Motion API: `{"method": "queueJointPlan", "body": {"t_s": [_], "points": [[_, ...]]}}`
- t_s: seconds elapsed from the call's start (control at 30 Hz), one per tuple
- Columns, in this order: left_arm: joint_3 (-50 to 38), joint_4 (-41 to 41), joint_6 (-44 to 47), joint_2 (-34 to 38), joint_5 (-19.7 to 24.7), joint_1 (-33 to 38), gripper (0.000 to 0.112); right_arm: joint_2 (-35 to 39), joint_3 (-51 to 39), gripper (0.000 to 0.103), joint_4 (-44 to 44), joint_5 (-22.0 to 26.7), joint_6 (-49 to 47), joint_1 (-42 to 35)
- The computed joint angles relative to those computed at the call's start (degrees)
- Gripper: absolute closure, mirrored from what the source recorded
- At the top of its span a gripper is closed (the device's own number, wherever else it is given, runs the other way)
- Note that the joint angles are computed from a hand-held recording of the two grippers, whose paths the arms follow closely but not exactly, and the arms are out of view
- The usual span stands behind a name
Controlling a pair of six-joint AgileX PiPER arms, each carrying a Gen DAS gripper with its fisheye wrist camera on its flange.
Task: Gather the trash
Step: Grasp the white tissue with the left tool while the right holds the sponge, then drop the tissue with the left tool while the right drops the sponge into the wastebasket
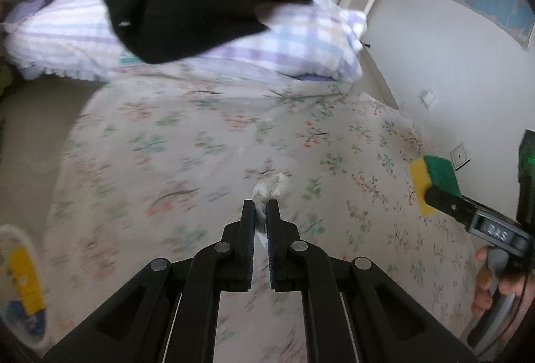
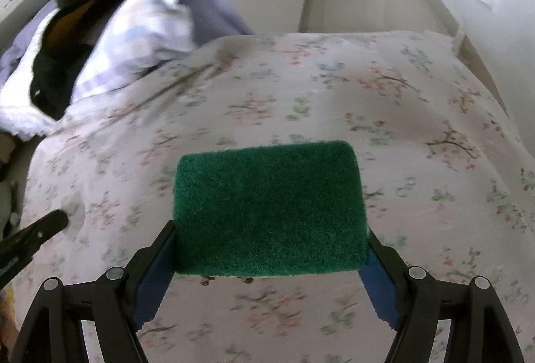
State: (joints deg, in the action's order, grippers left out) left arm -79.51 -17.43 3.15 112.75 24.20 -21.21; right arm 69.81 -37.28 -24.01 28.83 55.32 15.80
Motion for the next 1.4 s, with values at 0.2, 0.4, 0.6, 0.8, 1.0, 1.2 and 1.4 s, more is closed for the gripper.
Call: {"method": "queueJointPlan", "body": {"t_s": [0.2,0.4,0.6,0.8,1.0,1.2,1.4], "points": [[13.33,-6.76,8.86,-13.87,0.56,9.03,0.106,2.83,-4.79,0.020,-6.18,4.47,9.66,12.56],[22.37,-19.01,24.57,-22.33,3.07,22.69,0.106,8.91,-12.26,0.020,-10.69,8.30,15.34,23.29],[26.70,-29.59,38.82,-24.05,8.53,39.09,0.106,18.08,-21.51,0.020,-9.59,10.07,15.43,30.69],[25.16,-31.16,44.11,-21.49,12.55,51.02,0.106,26.83,-31.58,0.020,-7.11,11.35,13.38,36.17],[21.76,-31.10,44.65,-15.33,15.87,57.30,0.106,38.07,-45.31,0.020,-2.42,13.72,8.05,40.25],[18.57,-30.78,44.96,-10.07,15.97,58.87,0.105,48.16,-58.62,0.020,2.20,16.48,2.55,42.06],[15.82,-26.45,41.84,-6.83,15.83,58.58,0.043,56.17,-70.37,0.020,5.49,19.97,-0.63,43.30]]}}
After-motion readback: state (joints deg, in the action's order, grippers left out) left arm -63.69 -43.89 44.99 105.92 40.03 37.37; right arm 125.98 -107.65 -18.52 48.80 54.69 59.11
